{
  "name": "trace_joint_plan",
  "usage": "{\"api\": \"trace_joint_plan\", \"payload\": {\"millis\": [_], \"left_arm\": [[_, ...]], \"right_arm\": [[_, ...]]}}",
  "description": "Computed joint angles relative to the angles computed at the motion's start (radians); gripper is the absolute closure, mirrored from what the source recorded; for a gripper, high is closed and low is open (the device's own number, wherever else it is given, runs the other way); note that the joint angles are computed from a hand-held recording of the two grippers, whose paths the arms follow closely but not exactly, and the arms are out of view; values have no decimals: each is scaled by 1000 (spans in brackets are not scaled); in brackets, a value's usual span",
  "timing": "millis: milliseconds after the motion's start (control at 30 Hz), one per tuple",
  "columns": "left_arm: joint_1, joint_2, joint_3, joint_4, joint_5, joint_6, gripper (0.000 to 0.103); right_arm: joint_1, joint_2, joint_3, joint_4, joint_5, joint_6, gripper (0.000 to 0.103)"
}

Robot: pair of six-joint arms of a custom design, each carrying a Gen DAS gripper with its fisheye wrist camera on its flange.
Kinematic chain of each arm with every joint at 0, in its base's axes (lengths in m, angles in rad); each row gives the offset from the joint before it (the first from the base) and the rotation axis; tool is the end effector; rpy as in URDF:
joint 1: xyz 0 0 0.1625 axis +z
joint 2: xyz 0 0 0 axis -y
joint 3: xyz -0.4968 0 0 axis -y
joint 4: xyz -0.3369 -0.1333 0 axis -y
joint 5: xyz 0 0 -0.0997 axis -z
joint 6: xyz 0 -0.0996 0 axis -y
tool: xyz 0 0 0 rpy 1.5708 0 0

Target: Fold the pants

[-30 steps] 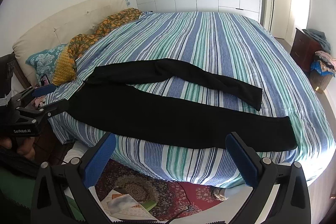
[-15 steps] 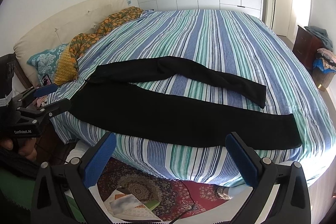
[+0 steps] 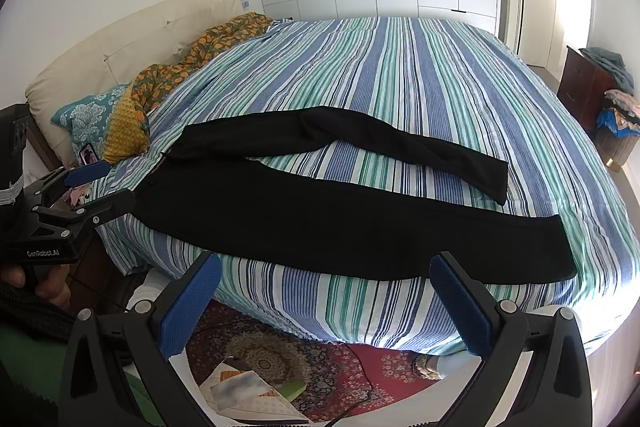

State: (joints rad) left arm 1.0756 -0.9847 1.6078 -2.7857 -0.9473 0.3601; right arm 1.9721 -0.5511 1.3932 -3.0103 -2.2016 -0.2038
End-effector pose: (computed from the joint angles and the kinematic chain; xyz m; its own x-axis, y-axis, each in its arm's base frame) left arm -0.1529 -0.6860 0.3683 -0.6744 0.3501 -0.6501 0.6753 0.6484 -0.3513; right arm 0.3715 -0.6845 0.1609 -0.7896 -0.1639 0.5914 -0.4930 0.7433 -0.4522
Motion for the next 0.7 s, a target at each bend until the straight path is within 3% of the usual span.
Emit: {"api": "trace_joint_plan", "payload": {"millis": [700], "left_arm": [[0, 0, 5, -4, -1, 0, 1]], "right_arm": [[0, 1, 0, 4, 4, 12, 0]]}}
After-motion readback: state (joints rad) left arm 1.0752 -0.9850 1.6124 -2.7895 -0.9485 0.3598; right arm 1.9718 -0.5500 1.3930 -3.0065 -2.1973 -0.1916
